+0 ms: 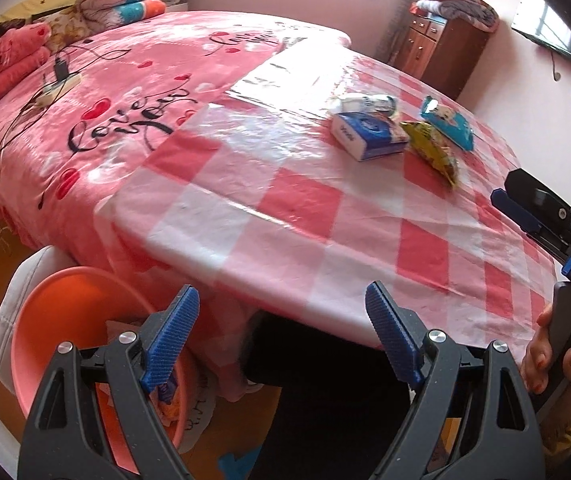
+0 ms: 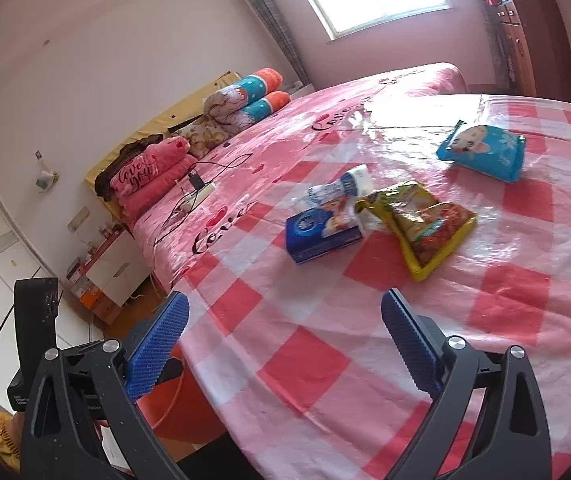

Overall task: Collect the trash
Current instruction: 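Move both tools back toward the tissue pack and snack bags on the sheet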

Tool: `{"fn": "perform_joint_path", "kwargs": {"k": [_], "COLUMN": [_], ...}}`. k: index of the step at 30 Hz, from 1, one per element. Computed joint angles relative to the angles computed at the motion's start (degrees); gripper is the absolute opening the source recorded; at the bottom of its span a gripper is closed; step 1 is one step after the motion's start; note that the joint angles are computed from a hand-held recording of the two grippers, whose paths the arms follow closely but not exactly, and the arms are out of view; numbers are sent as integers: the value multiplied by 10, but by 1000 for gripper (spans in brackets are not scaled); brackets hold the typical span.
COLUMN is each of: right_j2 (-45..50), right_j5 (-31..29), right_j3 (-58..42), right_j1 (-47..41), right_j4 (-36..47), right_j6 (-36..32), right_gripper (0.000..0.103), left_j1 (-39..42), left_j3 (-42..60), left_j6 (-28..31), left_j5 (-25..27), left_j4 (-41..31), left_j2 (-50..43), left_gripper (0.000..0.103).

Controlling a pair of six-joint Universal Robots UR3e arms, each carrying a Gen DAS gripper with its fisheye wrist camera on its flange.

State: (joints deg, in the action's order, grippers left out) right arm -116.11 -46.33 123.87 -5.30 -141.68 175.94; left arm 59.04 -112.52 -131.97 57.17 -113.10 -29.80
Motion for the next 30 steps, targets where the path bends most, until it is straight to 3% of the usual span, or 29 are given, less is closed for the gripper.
{"fn": "perform_joint_path", "kwargs": {"k": [5, 14, 23, 30], "right_j2": [-29, -76, -108, -129], "right_j5": [29, 44, 73, 79], "right_j3": [6, 11, 10, 16], "right_j1": [-54, -154, -276, -346], "right_j4": [47, 98, 183, 205], "right_j6": [-26, -61, -110, -115], "right_gripper": [96, 96, 96, 96], "left_j1": [-181, -430, -571, -651], "left_j3": [-35, -13, 100, 330], "left_j6": [-169, -369, -474, -526], "left_j5": [52, 135, 167, 196], "left_j4": [202, 434, 547, 576], "left_j2": [-75, -249, -433, -646], "left_gripper": [86, 86, 86, 86]}}
